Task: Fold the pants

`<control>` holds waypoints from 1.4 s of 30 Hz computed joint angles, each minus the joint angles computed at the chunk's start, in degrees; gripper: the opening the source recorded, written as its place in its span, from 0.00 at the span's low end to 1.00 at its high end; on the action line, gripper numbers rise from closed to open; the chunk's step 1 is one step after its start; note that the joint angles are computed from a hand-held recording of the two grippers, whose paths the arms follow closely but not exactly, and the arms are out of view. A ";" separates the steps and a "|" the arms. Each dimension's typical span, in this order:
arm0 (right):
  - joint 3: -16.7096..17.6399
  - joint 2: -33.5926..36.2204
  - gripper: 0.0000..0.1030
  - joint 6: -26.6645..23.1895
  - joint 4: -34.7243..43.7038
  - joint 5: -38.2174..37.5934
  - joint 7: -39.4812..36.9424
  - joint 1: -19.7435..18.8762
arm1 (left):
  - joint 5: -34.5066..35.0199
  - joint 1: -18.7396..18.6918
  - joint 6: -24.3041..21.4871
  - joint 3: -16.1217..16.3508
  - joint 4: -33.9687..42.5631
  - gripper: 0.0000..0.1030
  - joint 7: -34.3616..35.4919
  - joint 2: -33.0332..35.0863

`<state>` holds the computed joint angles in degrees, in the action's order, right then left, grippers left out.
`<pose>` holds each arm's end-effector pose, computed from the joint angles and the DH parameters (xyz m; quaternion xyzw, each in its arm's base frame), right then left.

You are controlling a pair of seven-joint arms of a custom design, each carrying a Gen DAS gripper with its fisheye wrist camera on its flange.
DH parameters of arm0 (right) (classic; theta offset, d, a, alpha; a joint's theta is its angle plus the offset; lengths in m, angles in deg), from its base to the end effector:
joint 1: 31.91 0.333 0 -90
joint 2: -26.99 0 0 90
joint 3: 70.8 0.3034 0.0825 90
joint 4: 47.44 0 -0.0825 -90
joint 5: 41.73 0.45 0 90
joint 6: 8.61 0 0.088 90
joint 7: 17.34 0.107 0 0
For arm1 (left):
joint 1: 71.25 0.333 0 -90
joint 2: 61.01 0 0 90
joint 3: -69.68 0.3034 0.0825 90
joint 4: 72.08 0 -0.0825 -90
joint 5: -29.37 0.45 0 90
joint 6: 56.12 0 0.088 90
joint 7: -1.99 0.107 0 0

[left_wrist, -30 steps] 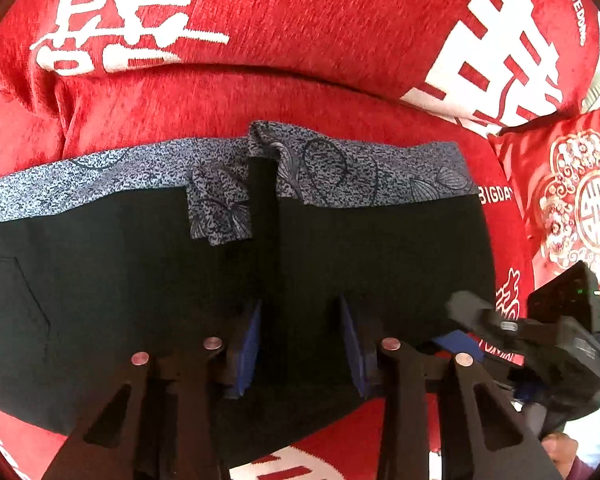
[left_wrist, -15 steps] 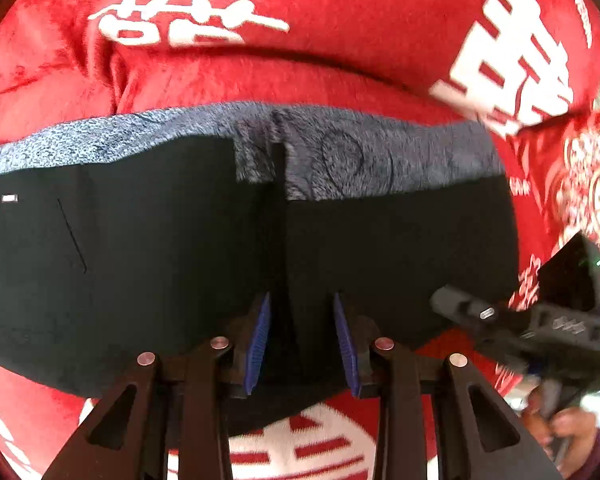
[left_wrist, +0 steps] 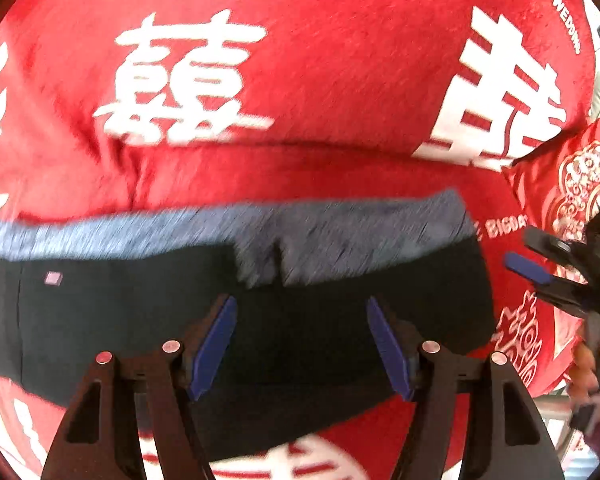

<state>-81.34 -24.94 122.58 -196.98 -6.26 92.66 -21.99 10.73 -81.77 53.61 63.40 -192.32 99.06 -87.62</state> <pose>0.4045 0.0030 0.5670 -0.4148 0.8016 0.1423 0.4064 0.4771 -0.1763 0.6177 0.5646 -0.8026 0.1922 0.0130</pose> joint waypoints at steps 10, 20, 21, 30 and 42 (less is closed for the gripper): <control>-7.72 17.69 0.32 -4.10 6.79 15.15 -12.83 3.66 | 1.89 -1.39 0.81 -2.94 3.27 0.66 -3.46 8.03; 6.57 25.07 0.38 -9.91 17.63 -9.08 -12.16 -3.51 | 5.71 -2.22 2.49 -3.48 -2.97 0.66 0.50 2.23; 8.61 24.93 0.49 -8.74 17.78 -13.67 -10.66 -4.10 | 5.42 -2.32 2.83 -3.24 -3.28 0.66 0.42 2.03; 7.58 15.20 0.57 -12.94 14.68 -17.84 -6.43 -2.45 | 7.83 -0.72 -1.76 -2.44 -3.28 0.66 -3.20 -0.81; 6.57 9.23 0.57 -13.98 10.77 -13.83 -9.95 2.48 | 14.78 2.09 -8.78 -3.85 -5.26 0.66 -13.09 -6.91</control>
<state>-74.76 -15.72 108.60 -186.21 -20.09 82.71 -19.51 25.51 -79.69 44.83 59.55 -197.58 85.98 -94.52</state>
